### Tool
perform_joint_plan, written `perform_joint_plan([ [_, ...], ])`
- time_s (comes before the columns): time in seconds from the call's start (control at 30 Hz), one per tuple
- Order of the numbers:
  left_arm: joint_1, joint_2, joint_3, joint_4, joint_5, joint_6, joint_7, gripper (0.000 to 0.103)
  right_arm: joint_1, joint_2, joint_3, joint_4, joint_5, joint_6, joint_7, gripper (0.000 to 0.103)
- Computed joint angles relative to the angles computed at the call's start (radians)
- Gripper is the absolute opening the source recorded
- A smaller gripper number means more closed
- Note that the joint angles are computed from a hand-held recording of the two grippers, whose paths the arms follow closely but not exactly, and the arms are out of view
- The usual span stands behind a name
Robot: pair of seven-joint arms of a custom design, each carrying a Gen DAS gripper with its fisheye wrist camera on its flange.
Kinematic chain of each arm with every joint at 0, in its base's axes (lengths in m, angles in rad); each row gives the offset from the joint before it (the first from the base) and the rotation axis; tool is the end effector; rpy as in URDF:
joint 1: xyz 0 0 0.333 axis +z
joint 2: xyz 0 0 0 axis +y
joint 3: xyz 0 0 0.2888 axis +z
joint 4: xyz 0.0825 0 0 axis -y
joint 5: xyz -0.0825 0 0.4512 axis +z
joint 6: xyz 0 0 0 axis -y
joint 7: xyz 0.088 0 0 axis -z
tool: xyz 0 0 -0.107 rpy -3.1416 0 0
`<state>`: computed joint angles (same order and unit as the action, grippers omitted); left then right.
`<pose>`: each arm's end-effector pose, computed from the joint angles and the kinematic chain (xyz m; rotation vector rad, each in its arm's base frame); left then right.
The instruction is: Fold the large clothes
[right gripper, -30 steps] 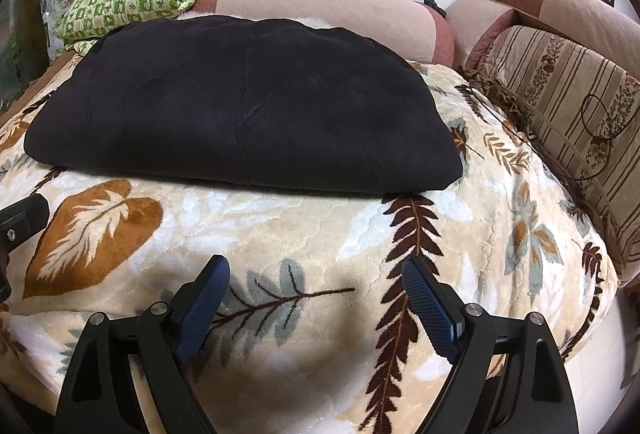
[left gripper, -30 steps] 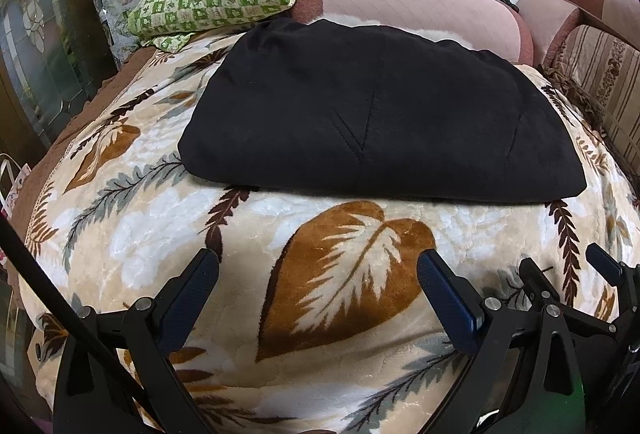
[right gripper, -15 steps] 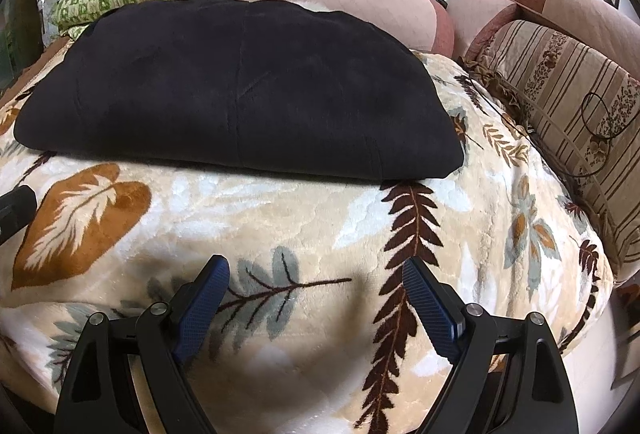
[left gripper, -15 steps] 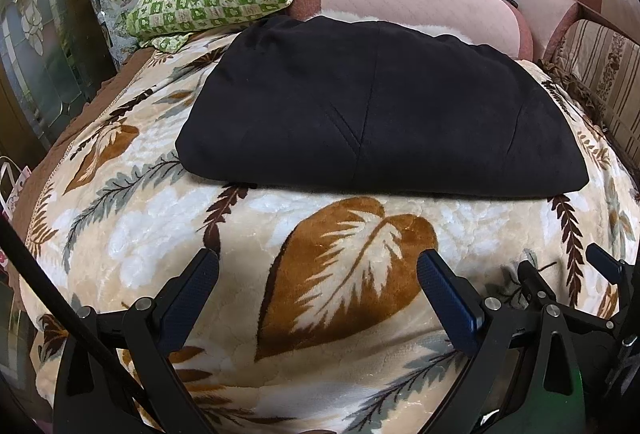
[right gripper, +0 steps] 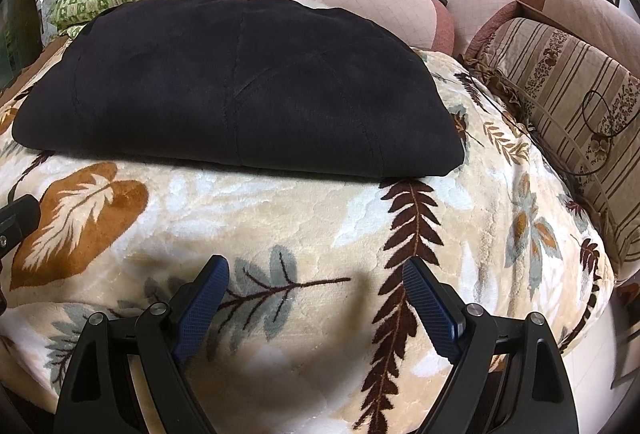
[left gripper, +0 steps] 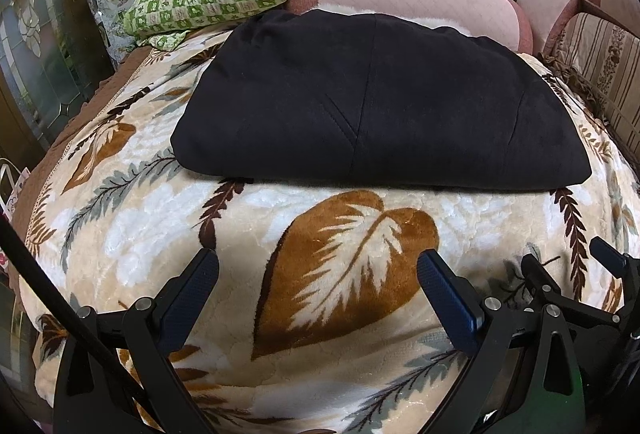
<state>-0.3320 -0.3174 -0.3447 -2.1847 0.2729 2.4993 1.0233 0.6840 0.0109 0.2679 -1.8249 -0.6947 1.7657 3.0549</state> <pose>0.4451 -0.3752 0.5341 -1.5378 2.1185 -0.7261 0.4107 0.4788 0.4892 -1.5703 2.2874 -0.9217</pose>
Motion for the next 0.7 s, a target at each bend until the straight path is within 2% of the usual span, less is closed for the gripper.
perform_joint_plan([
  [0.7, -0.005, 0.008, 0.008, -0.001, -0.020, -0.012, 0.020, 0.099, -0.008, -0.020, 0.000, -0.029, -0.001, 0.030, 0.012, 0.091],
])
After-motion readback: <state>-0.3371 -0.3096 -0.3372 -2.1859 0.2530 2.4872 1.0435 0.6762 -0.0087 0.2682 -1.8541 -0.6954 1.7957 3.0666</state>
